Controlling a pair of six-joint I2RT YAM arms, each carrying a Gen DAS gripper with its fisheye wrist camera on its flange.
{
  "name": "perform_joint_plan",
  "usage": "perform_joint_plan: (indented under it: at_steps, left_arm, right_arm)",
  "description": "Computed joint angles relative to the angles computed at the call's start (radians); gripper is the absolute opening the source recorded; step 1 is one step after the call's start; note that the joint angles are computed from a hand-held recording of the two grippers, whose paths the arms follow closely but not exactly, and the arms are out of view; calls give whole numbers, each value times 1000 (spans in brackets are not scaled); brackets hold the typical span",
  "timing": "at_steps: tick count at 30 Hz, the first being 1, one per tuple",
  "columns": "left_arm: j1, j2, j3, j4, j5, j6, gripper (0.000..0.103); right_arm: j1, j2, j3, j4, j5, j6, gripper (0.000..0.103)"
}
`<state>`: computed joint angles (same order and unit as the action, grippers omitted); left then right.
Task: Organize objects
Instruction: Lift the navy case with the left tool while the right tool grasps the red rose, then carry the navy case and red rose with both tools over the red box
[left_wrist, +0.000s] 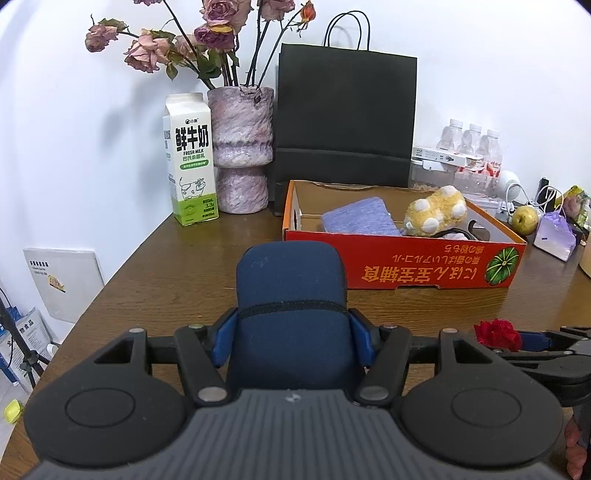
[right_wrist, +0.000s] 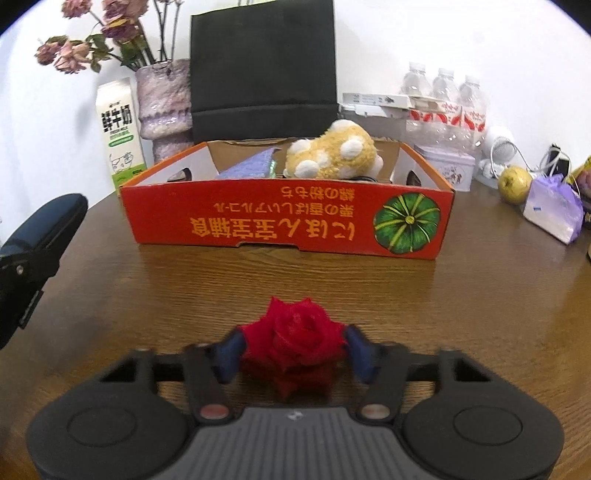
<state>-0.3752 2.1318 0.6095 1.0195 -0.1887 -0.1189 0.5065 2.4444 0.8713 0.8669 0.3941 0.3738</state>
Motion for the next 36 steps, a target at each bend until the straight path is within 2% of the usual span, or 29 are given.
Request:
perform_joint_plan:
  at_steps: [4, 10, 18, 26, 36]
  left_arm:
    - [-8, 3, -10, 17, -4, 3, 63]
    - [-19, 7, -22, 40, -25, -2, 63]
    - [-49, 1, -49, 73, -62, -12, 63]
    - [-111, -8, -57, 66, -111, -45, 63]
    - [-190, -30, -18, 2, -172, -95, 63]
  right_arm:
    - [11, -1, -18, 37, 29, -2, 47]
    - [39, 4, -59, 144, 93, -29, 44]
    - [53, 11, -100, 256, 106, -81, 41]
    - [37, -12, -160, 343, 86, -87, 41]
    - [1, -54, -241, 456, 39, -129, 41]
